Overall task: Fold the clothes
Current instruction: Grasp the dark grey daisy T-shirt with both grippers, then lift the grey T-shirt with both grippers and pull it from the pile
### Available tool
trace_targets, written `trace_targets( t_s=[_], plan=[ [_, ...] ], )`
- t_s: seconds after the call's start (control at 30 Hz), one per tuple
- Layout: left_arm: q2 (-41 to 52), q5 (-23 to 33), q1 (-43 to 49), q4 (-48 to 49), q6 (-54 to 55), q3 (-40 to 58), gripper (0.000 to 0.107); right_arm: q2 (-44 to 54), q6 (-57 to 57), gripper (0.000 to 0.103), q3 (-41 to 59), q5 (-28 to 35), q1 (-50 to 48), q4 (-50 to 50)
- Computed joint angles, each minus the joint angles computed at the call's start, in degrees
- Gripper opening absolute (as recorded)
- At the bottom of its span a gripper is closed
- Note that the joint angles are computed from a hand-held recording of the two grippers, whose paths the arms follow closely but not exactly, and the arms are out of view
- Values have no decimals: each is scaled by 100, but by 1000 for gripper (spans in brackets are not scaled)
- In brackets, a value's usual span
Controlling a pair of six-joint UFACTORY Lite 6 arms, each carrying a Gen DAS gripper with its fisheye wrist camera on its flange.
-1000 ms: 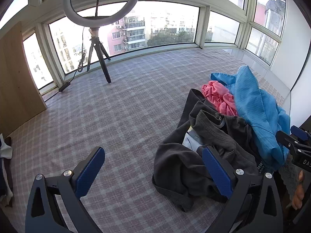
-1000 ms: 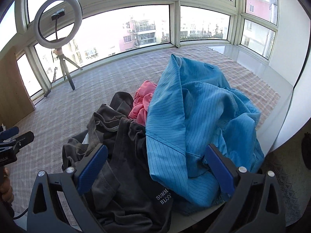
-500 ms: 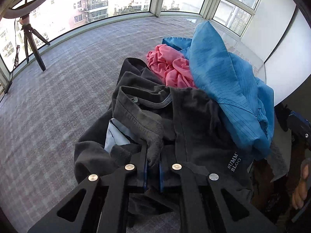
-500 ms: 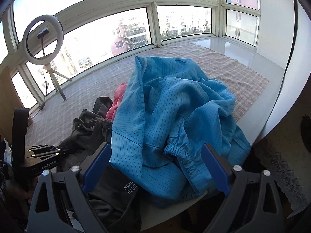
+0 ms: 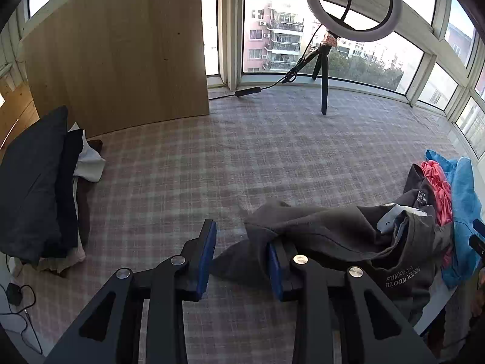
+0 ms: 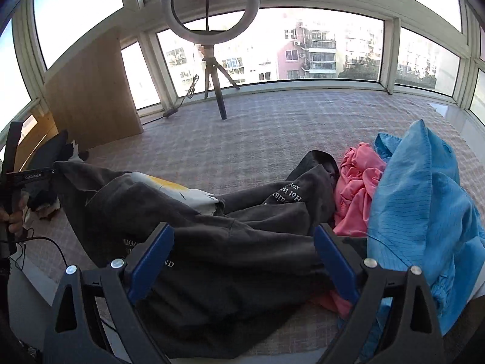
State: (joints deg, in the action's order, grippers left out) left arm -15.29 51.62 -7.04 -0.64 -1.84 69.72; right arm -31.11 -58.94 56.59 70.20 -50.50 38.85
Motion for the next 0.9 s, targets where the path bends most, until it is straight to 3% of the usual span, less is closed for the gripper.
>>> trace_targets(
  t_s=[0.13, 0.33, 0.37, 0.4, 0.43, 0.5, 0.63, 0.73, 0.9],
  plan=[
    [-770, 236, 932, -851, 1095, -787, 33, -23, 819, 94, -604, -1314, 2258, -1144],
    [-750, 435, 1160, -1123, 1434, -774, 41, 151, 811, 94, -992, -1776, 3578, -1881],
    [-715, 403, 1060, -1052, 1393, -756, 41, 34, 1143, 78, -1137, -1987, 3853, -2263],
    [-648, 376, 1004, -1042, 1380, -723, 41, 77, 1289, 34, -1153, -1972, 3964, -2470],
    [-581, 351, 953, -1033, 1371, -689, 41, 234, 1318, 22, -1015, -1732, 3903, -2437],
    [-413, 280, 849, -1038, 1366, -593, 41, 449, 1064, 13, -639, -1244, 3408, -1933],
    [204, 50, 509, -835, 1154, -78, 41, 612, 576, 9, 450, -189, 2361, -1091],
    [1024, 48, 334, -829, 1080, 855, 41, 1048, 713, 7, 1937, 774, 1766, -570],
    [3058, 536, 205, -1134, 774, 3674, 43, 2282, 2062, 6, 4936, 1781, 1463, 812]
  ],
)
